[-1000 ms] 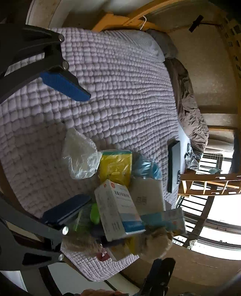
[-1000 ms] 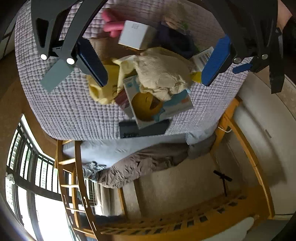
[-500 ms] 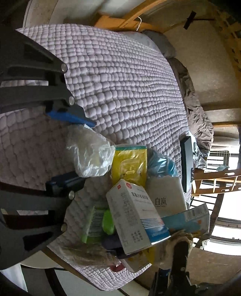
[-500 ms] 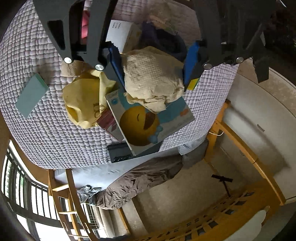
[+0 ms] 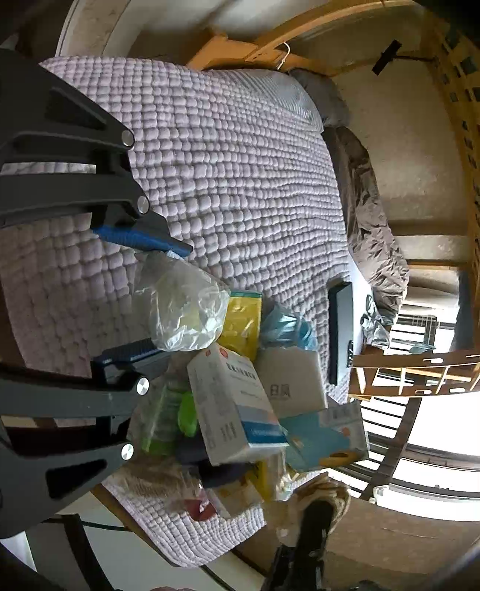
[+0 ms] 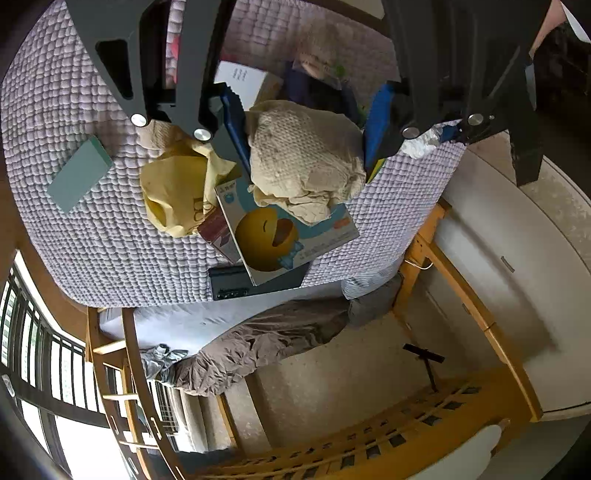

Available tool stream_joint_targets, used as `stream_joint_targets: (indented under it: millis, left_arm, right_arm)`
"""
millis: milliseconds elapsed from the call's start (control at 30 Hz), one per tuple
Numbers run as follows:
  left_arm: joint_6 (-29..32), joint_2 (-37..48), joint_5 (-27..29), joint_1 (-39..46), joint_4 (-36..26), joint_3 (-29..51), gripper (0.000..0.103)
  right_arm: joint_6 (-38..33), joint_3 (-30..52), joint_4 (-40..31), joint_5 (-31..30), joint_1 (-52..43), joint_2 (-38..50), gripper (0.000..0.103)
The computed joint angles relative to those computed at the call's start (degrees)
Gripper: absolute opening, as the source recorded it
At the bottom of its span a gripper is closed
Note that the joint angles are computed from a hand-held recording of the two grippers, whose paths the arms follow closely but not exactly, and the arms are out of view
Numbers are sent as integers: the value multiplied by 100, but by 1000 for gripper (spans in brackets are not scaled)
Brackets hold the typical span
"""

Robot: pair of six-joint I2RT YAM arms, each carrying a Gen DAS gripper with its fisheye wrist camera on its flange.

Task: Collect trash
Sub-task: 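Carry the plastic bag and beige paper over the white bin with both tools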

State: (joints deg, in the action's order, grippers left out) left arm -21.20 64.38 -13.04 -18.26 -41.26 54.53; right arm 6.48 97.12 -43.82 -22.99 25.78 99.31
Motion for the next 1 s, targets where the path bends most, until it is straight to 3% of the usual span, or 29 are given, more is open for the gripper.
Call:
stream_joint_targets:
  millis: [667,1000]
  left_arm:
    - [-1153,-205,-715,-1593,-1010,520,45]
    - [-1737,-45,-1040,-2370,-1328,622,45]
  right_arm:
    - [-874,-1374,-805,-386,-476,-1536,53]
    - [-1091,-2166,-1083,-186,-303,-2149,53]
